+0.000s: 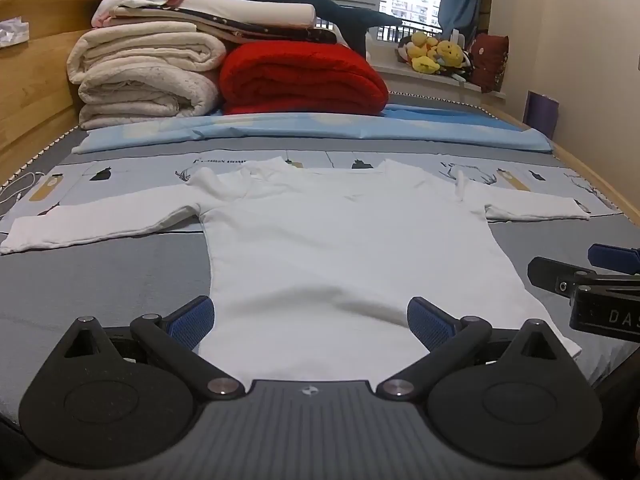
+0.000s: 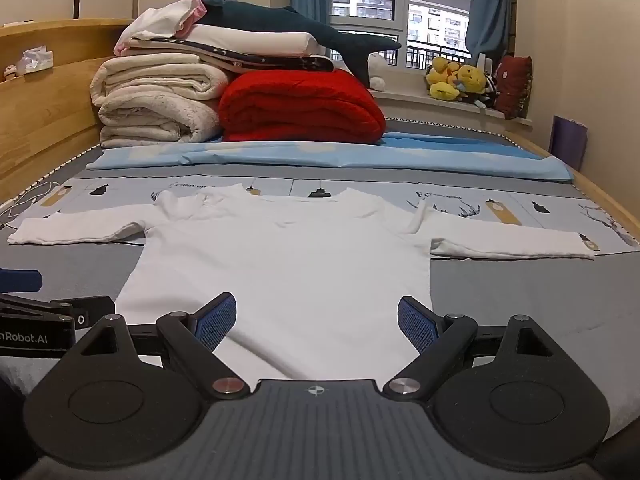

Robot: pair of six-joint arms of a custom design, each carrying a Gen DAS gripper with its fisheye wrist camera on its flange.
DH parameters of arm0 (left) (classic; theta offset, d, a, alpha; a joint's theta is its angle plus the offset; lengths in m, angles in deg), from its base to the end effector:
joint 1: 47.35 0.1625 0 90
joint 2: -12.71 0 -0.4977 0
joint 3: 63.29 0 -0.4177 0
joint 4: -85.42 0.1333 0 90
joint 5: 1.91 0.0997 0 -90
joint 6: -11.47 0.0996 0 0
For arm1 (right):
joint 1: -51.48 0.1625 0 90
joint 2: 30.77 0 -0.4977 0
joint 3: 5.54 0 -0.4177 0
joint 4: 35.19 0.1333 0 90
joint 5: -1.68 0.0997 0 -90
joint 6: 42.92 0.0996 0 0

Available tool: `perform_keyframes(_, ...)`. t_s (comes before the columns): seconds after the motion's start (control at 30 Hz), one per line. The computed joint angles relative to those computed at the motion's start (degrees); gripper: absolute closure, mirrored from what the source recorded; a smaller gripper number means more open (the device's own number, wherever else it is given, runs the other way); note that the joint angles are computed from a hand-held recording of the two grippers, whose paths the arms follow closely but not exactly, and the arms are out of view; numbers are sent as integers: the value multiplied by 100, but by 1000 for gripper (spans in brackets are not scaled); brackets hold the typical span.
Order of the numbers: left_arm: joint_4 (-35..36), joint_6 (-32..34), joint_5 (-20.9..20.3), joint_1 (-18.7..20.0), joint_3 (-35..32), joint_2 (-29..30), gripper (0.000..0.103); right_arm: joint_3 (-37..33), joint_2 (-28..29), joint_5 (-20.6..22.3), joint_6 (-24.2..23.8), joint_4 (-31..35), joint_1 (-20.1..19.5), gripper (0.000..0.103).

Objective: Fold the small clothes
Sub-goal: 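Move both grippers toward the white long-sleeve shirt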

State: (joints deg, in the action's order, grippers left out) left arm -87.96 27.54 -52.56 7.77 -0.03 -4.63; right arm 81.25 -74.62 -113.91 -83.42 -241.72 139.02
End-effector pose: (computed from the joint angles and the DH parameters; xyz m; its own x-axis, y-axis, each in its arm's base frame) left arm -0.3487 -0.8438 0.0103 -0.6958 0.3012 -0.6520 0.6728 0.5909 -0.4451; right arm 0.0568 -0.7822 0.2930 -0.6795 0.1609 0.7158 -0.5644 0.5086 -0.6502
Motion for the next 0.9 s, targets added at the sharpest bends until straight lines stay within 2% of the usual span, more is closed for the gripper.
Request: perform_keyframes(0.9, -211, 121, -34, 10, -14, 62, 0, 8, 3, 54, -45, 17, -3, 23)
